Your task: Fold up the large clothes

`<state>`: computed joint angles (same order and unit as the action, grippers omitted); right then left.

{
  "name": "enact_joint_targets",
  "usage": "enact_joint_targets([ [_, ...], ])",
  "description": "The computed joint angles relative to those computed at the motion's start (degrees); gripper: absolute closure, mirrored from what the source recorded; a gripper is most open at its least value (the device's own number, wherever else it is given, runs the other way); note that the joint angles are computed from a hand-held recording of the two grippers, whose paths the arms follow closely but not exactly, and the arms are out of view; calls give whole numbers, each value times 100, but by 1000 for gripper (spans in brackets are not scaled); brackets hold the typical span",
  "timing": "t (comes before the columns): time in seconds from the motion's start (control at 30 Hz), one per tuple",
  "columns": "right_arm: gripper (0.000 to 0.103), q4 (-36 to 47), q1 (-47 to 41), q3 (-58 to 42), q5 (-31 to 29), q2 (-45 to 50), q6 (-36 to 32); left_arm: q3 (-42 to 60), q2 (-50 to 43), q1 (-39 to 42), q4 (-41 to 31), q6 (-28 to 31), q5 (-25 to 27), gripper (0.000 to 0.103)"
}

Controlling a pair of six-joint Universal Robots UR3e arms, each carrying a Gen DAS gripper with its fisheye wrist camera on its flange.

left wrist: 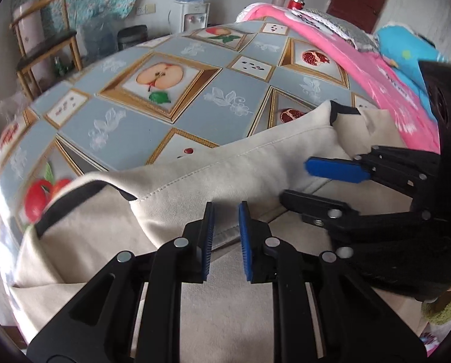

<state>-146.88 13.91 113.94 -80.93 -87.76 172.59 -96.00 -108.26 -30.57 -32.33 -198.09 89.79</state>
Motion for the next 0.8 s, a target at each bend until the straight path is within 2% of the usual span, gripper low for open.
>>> enact_joint_targets([
  [0.2, 63, 141, -264, -35, -72, -259, 24, 8, -43, -17, 34, 46, 19, 87],
  [0.3, 63, 216, -351, -79, -212, -19, 39, 51, -85, -35, 31, 63, 48, 87],
  [0.33, 63, -15, -377, 67, -173, -39, -16, 53, -88, -31, 32, 62, 44, 87],
  [0.47, 63, 552, -444, -115, -109, -308, 52, 176, -26, -57, -250, -58, 133, 87],
  [0.6, 60, 1321, -869, 89, 375, -1543, -113, -41, 552, -108, -386, -255, 294, 85],
  [0.67, 48, 1961, -1160, 139, 657, -2289, -356, -311, 1188, -229, -555, -403, 556, 72],
  [0.7, 35, 2453, -1418, 173, 892, -2862, -562, -427, 1462, -273, -656, -472, 650, 67],
  [0.77, 29, 3358, -1930, 187, 1354, -3798, -1005, -889, 2367, -428, -922, -728, 909, 64],
  [0.8, 27, 4147, -2337, 113, 1693, -4383, -1414, -1046, 2718, -497, -1103, -839, 1039, 60],
])
